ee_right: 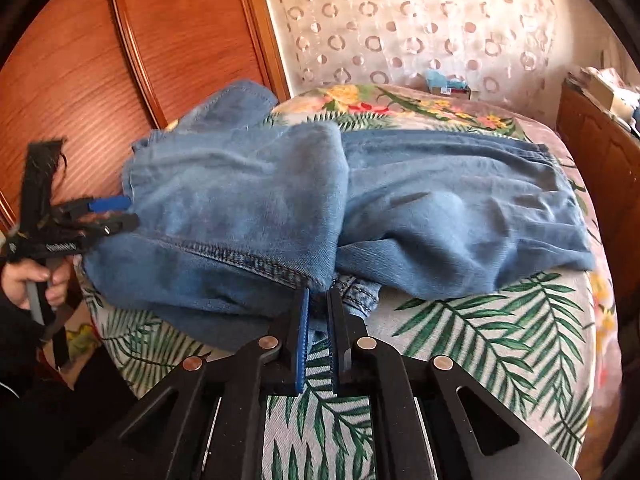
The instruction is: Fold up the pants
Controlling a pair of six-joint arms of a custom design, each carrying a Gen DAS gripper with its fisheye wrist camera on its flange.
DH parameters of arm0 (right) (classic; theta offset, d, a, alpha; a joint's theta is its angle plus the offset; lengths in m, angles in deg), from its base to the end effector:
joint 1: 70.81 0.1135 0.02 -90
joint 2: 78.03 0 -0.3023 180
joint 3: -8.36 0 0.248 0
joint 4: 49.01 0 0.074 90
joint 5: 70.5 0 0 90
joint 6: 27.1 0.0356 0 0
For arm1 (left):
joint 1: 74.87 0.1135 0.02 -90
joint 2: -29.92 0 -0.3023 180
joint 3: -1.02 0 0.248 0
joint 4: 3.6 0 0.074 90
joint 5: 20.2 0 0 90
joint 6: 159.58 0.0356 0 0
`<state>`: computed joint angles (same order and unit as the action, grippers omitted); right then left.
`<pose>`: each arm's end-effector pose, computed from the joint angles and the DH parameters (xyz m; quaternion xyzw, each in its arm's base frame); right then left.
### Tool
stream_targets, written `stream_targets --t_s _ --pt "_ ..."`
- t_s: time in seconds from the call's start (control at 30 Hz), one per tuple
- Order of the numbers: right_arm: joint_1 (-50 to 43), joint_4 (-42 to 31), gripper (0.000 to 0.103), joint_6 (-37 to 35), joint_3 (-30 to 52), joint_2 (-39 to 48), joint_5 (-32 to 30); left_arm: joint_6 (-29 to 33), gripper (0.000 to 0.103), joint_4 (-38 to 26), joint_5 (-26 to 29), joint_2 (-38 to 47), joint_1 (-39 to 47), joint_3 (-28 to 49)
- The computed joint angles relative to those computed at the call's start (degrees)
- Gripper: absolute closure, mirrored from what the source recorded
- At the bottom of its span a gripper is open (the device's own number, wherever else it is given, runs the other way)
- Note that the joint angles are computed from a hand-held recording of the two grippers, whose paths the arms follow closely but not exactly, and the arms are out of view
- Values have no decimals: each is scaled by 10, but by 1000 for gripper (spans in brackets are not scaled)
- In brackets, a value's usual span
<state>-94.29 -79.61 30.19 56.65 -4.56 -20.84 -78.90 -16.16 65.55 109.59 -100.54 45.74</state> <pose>0.2067 -0.0646 0.2142 -0.1733 0.8861 0.1607 0.3988 0.2202 -0.1029 0.1881 0.1191 0.9238 -0.0759 0.3557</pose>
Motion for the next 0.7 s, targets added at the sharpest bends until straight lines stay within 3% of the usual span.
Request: stream_targets --t_s 0.07,0.2,0.47,0.7 --pt "-36 -4 87 -5 2 -8 -7 -1 25 2 0 3 0 -1" --pt "-107 18 59 10 22 30 -8 0 25 14 2 7 2 -6" --pt "-160 115 55 105 120 189 74 -4 25 21 -4 9 -2 -9" --pt "-132 62 55 165 254 309 114 -7 25 12 -8 1 -16 0"
